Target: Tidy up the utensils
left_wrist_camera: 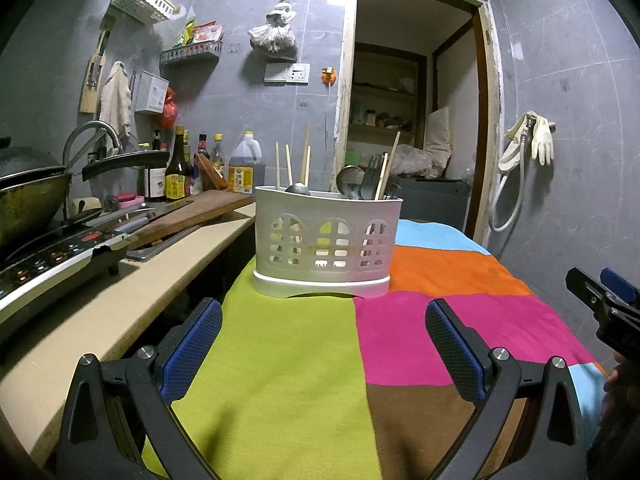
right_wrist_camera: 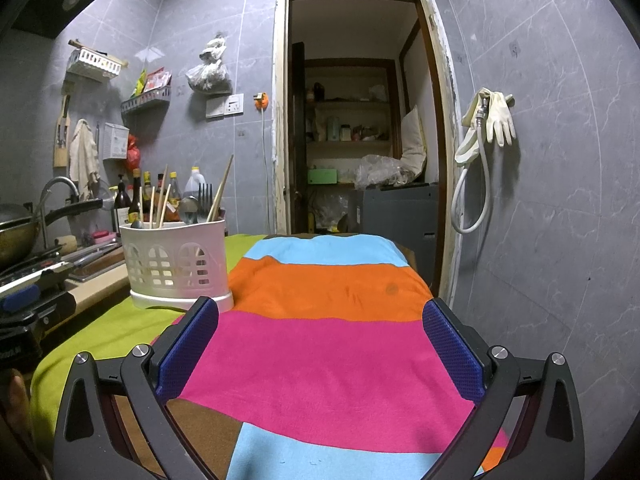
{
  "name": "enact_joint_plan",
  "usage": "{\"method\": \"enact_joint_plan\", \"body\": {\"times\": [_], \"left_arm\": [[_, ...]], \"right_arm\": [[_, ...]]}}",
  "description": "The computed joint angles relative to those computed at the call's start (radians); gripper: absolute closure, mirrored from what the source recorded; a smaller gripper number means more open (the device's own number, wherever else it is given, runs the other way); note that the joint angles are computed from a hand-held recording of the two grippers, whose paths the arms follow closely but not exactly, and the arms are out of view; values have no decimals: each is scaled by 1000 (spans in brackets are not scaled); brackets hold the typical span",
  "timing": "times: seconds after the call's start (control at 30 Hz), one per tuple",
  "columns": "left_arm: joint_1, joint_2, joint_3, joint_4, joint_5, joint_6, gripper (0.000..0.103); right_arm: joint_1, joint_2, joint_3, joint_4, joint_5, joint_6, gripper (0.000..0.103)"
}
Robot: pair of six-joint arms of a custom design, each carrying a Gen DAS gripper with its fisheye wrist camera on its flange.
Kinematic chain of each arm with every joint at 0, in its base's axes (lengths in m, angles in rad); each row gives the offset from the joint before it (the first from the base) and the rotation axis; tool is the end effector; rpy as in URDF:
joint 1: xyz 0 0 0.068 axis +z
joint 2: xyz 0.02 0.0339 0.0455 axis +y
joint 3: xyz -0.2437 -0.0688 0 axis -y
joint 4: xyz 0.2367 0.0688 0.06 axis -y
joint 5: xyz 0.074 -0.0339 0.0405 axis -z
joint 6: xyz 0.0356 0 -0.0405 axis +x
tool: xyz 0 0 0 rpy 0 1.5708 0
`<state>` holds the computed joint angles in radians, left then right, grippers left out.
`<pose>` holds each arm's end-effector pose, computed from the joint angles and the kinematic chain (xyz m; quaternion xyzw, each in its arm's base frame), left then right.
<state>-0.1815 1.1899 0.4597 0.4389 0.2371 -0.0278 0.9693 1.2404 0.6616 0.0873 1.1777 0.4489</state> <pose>0.2442 -0.0533 0.1954 0.1316 0.7888 -0.1563 0.5796 0.1681 0.1868 0.2234 0.0922 0.7628 -0.0834 0.6346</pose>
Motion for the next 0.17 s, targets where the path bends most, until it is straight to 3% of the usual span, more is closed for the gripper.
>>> {"method": "enact_joint_plan", "body": {"times": [0.17], "left_arm": [[7, 10, 7, -3, 9, 6, 3]], "right_arm": [[2, 1, 3, -9, 1, 6, 0]]}}
